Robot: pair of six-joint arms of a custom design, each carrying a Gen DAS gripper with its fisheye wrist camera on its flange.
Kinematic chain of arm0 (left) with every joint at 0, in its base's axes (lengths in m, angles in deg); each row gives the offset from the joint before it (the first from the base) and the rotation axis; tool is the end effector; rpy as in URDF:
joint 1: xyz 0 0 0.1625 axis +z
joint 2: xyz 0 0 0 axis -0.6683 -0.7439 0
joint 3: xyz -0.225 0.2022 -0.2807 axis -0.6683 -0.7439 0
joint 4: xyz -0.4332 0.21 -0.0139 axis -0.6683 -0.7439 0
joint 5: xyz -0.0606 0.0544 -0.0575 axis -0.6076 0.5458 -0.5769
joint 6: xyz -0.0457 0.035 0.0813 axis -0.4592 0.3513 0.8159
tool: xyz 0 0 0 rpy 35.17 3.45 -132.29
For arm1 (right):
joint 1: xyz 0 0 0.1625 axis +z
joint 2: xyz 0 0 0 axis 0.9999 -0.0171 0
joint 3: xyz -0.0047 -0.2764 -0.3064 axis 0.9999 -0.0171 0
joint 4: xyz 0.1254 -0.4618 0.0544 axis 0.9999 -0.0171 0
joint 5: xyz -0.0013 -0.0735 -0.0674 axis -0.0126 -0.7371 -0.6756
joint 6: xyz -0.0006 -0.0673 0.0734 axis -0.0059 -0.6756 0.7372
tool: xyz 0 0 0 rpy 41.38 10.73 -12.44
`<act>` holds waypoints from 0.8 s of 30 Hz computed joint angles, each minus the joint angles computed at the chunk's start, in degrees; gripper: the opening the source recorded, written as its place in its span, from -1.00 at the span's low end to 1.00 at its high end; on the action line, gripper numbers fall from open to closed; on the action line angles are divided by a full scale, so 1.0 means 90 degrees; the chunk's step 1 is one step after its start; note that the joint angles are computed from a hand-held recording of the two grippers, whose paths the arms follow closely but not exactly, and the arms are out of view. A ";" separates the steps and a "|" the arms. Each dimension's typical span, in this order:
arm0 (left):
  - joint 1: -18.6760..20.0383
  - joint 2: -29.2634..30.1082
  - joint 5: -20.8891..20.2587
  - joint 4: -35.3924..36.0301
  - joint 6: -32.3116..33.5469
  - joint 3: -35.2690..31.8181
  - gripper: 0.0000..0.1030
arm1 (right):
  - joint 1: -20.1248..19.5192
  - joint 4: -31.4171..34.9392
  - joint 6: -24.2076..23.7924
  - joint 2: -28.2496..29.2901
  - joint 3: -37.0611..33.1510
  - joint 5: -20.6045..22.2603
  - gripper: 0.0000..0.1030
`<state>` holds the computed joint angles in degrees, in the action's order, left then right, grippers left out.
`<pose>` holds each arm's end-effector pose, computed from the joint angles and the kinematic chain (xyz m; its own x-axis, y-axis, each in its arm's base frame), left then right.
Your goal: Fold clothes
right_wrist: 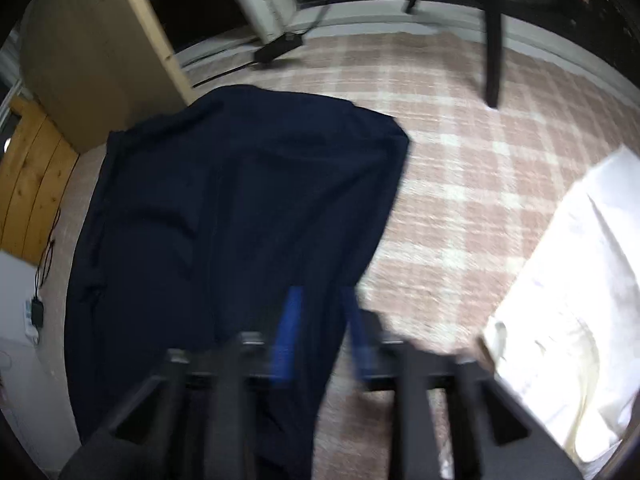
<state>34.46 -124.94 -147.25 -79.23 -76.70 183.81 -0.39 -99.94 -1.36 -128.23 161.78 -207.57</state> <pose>-0.3791 -0.1351 0.0593 -0.8947 0.2841 -0.3446 0.4190 0.8012 -0.4272 0.0721 -0.6115 0.3205 -0.8470 -0.0661 0.5274 -0.2362 0.9357 -0.2621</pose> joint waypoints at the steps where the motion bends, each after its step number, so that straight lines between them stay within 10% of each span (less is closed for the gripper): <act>1: -0.0024 -0.0179 0.0065 -0.0039 -0.0210 0.0126 -0.95 | 0.0064 -0.0086 -0.0049 0.0023 0.0027 -0.0063 -0.93; 12: -0.1003 -0.2812 0.0454 0.3245 -0.3264 0.0932 -0.95 | 0.1389 -0.0660 -0.0383 0.0892 -0.0282 -0.0198 -0.95; 19: -0.0792 -0.2974 -0.0004 0.3352 -0.3296 0.1147 -0.93 | 0.1851 -0.0656 -0.0661 0.2267 -0.0650 -0.0990 -0.95; 24: -0.1007 -0.3450 -0.0345 0.4140 -0.3639 0.1052 -0.78 | 0.2083 -0.1006 -0.0671 0.1664 0.0002 -0.1312 -0.82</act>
<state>25.40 -155.98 -150.35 -41.97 -109.45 193.27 18.36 -108.99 -7.40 -113.25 161.80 -219.38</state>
